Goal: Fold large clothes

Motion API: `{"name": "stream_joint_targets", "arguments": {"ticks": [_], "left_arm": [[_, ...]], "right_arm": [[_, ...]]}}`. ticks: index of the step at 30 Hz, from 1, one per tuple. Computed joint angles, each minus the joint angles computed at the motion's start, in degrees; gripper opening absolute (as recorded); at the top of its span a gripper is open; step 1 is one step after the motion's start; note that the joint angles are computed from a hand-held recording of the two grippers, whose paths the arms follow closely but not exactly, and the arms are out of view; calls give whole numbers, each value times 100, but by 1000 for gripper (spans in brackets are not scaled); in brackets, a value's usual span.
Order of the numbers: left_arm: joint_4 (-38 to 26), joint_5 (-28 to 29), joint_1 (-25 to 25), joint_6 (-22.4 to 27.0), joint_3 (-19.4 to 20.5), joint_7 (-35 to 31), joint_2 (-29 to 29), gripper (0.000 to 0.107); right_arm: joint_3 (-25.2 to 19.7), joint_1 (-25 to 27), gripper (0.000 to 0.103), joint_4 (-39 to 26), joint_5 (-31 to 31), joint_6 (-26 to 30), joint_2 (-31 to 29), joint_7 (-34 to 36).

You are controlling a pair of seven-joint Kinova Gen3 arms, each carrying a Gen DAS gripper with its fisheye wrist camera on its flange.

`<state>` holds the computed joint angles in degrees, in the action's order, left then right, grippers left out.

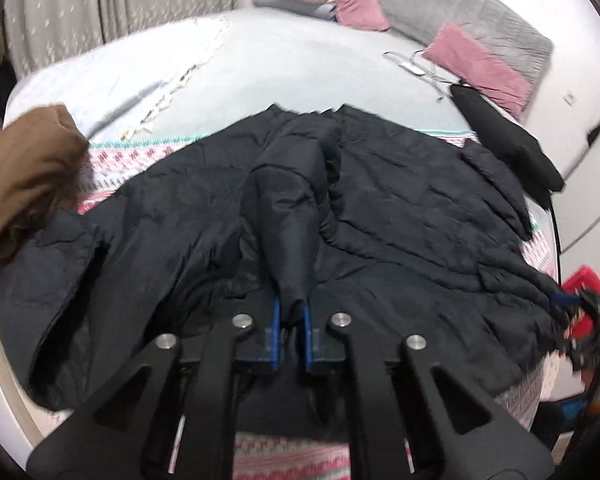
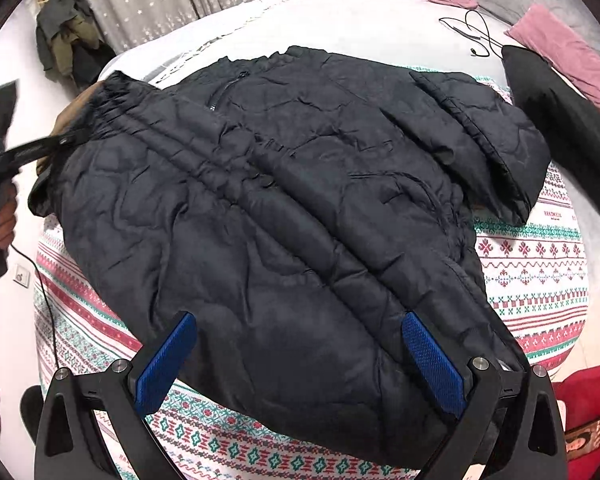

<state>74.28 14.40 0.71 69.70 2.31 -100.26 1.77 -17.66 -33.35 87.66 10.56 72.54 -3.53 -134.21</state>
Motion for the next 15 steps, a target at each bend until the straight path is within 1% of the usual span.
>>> {"name": "stream_joint_targets", "arguments": {"ticks": [2, 3, 4, 6, 8, 10, 12, 15], "left_arm": [[197, 209, -83, 60, -94, -272, -330, 8], [317, 341, -89, 174, -244, -484, -561, 8], [416, 494, -185, 195, -288, -619, -686, 8], [676, 745, -268, 387, -556, -934, -1062, 8], [975, 865, -329, 595, -818, -1188, -1423, 8], [1243, 768, -350, 664, -913, -1298, -1659, 8], [1646, 503, -383, 756, -976, -1391, -1958, 8], [2106, 171, -438, 890, -1010, -1332, -2247, 8]], "right_arm": [[-42, -29, 103, -42, 55, 37, -55, -47], [-63, -39, 103, -64, 70, 54, -84, -60], [-93, -53, 103, -96, 100, 73, -121, -84], [-163, -71, 103, -157, 170, 111, -217, -143], [-219, -66, 103, -210, 219, 141, -273, -183], [-285, -60, 103, -266, 271, 172, -318, -233], [-337, -52, 103, -267, 300, 176, -387, -287], [-380, -11, 103, -252, 278, 180, -469, -338]]}}
